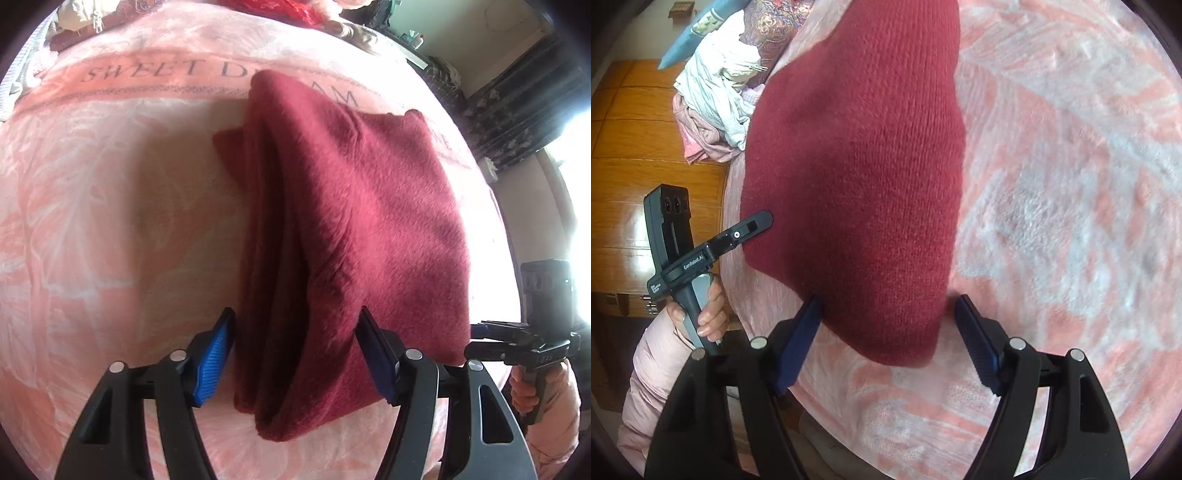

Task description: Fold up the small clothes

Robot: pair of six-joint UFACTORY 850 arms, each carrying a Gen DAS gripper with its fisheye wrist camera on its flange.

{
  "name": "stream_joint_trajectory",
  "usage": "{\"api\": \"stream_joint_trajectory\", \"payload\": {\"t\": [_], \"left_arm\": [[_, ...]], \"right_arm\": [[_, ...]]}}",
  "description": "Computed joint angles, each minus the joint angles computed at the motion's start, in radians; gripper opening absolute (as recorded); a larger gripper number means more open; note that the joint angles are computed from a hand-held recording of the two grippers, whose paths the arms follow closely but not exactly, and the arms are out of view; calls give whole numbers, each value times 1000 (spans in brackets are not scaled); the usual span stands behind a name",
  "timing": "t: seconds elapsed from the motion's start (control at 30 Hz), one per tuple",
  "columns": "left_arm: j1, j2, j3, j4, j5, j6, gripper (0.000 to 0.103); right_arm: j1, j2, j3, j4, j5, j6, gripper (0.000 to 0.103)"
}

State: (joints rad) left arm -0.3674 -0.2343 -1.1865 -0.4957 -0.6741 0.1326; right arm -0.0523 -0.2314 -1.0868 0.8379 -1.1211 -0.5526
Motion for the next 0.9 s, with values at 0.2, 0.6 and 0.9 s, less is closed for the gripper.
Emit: {"api": "stream_joint_trajectory", "payload": {"t": [0.2,0.6,0.9], "left_arm": [[-10,12,49,42,16,-35,67],[-72,12,60,172,79,-128,71],[-129,28,74,327,130,-312,75]], "right_arm": [[32,42,5,-16,37,46,24],[129,61,22,-275,178,214,27],[180,132,23,-412,241,342,59]]}}
